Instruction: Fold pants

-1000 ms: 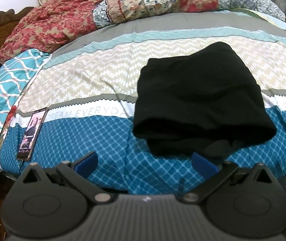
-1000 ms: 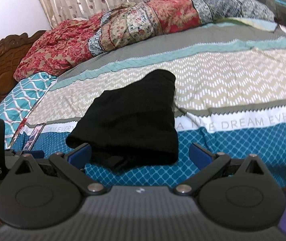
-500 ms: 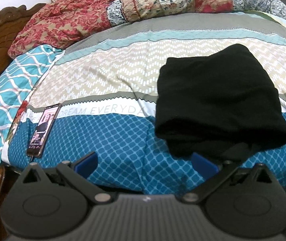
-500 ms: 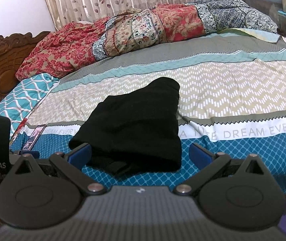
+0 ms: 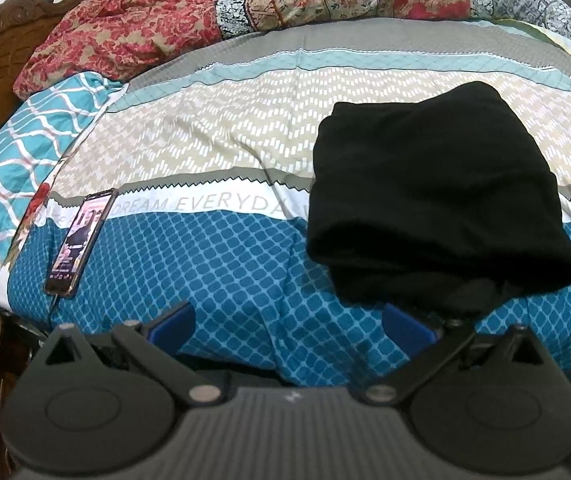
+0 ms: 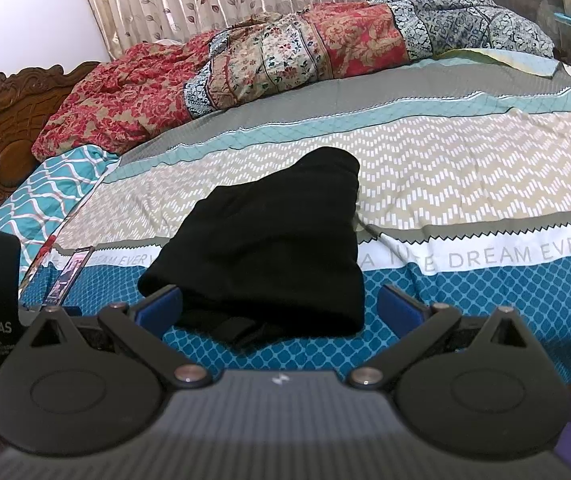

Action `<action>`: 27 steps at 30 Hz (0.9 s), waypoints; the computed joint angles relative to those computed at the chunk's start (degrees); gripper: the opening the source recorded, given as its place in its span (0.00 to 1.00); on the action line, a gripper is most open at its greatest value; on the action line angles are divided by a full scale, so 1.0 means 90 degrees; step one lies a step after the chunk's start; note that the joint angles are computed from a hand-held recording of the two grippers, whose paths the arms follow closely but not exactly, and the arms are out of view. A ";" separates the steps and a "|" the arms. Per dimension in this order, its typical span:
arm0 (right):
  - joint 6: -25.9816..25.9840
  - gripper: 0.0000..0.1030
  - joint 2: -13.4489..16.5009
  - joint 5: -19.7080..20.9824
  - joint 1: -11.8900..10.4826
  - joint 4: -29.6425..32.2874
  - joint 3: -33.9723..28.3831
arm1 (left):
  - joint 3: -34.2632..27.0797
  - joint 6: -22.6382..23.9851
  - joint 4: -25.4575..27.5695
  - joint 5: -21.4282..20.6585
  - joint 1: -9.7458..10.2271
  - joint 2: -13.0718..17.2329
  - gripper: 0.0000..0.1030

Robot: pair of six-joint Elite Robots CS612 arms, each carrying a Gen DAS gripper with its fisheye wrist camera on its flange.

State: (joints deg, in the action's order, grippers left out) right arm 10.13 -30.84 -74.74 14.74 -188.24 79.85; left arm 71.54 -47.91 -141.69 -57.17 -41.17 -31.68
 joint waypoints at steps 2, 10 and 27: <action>0.0001 1.00 0.0002 0.0023 -0.0007 0.0022 -0.0001 | -0.0007 0.0018 0.0006 -0.0017 -0.0001 0.0004 1.00; -0.0001 1.00 0.0002 0.0038 -0.0009 0.0035 0.0001 | -0.0004 0.0029 0.0018 -0.0080 0.0002 0.0003 1.00; 0.0026 1.00 0.0006 0.0072 -0.0025 0.0090 -0.0009 | -0.0056 0.0112 0.0090 -0.0228 -0.0001 0.0020 1.00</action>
